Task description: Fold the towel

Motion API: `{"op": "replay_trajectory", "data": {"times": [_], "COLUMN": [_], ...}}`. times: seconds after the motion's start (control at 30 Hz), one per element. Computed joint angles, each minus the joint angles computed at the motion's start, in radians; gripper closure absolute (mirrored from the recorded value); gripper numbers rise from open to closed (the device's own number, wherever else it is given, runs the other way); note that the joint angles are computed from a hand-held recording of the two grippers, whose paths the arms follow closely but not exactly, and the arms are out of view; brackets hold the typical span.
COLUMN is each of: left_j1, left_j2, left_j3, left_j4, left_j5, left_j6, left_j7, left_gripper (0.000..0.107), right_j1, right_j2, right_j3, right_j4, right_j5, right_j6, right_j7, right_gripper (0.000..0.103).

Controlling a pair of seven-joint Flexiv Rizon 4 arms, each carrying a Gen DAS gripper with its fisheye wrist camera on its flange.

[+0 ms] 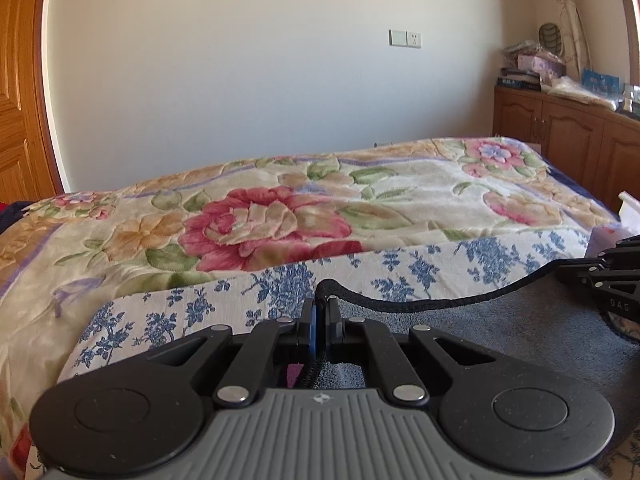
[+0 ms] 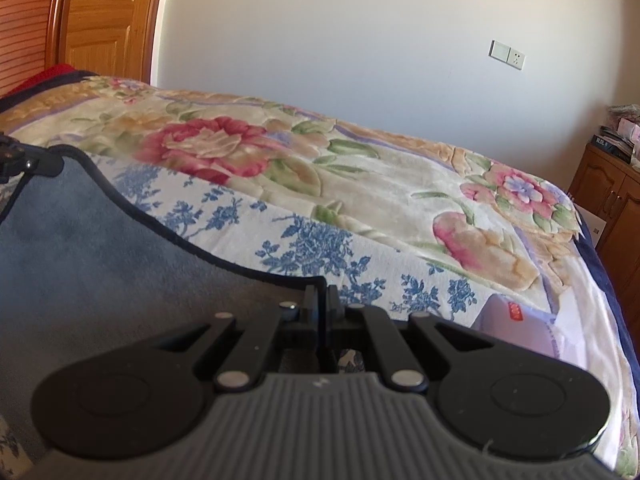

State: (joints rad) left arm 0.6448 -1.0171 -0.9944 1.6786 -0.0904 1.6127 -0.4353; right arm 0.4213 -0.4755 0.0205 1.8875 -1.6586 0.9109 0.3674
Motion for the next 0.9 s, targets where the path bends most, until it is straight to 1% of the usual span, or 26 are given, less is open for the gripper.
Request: {"op": "replay_trajectory", "data": {"times": [0.13, 0.3, 0.4, 0.43, 0.47, 0.5, 0.53, 0.57, 0.6, 0.7, 0.73, 0.83, 0.9], "left_j1": [-0.024, -0.04, -0.052, -0.05, -0.052, -0.051, -0.042, -0.028, -0.02, -0.011, -0.005, 0.027, 0.049], "left_j2": [0.003, 0.012, 0.023, 0.022, 0.024, 0.024, 0.018, 0.008, 0.006, 0.017, 0.019, 0.029, 0.041], "left_j3": [0.035, 0.057, 0.075, 0.073, 0.075, 0.074, 0.06, 0.041, 0.032, 0.032, 0.028, 0.002, -0.013], "left_j4": [-0.018, -0.022, -0.023, -0.02, -0.018, -0.015, -0.009, -0.001, 0.004, 0.014, 0.021, 0.049, 0.069], "left_j5": [0.004, -0.018, -0.034, -0.039, -0.042, -0.043, -0.039, -0.032, -0.027, -0.018, -0.015, -0.003, 0.009], "left_j6": [-0.008, -0.019, -0.024, -0.022, -0.019, -0.013, -0.003, 0.006, 0.009, 0.011, 0.016, 0.019, 0.016], "left_j7": [0.021, 0.031, 0.028, 0.028, 0.026, 0.026, 0.029, 0.032, 0.028, 0.01, 0.003, -0.022, -0.032], "left_gripper": [0.102, 0.101, 0.099, 0.094, 0.077, 0.067, 0.054, 0.05, 0.05, 0.046, 0.042, 0.035, 0.034], "right_j1": [-0.006, -0.011, -0.01, -0.01, -0.008, -0.004, -0.004, -0.006, -0.009, -0.009, -0.008, -0.003, 0.0], "right_j2": [-0.006, -0.007, -0.003, -0.001, 0.002, 0.004, 0.008, 0.014, 0.019, 0.031, 0.035, 0.05, 0.062], "right_j3": [0.0, -0.001, 0.0, 0.001, 0.002, 0.003, 0.004, 0.004, 0.005, 0.01, 0.013, 0.022, 0.028], "right_j4": [0.002, 0.006, 0.01, 0.012, 0.015, 0.017, 0.022, 0.027, 0.032, 0.04, 0.043, 0.051, 0.057], "right_j5": [0.005, 0.007, 0.006, 0.01, 0.02, 0.034, 0.033, 0.026, 0.022, 0.023, 0.024, 0.029, 0.027], "right_j6": [0.016, 0.029, 0.029, 0.026, 0.019, 0.005, 0.005, 0.009, 0.012, 0.004, 0.002, -0.006, -0.008], "right_j7": [0.011, 0.019, 0.025, 0.026, 0.023, 0.019, 0.026, 0.04, 0.054, 0.066, 0.068, 0.069, 0.073], "right_gripper": [0.099, 0.099, 0.098, 0.097, 0.091, 0.08, 0.073, 0.071, 0.069, 0.068, 0.067, 0.064, 0.062]}}
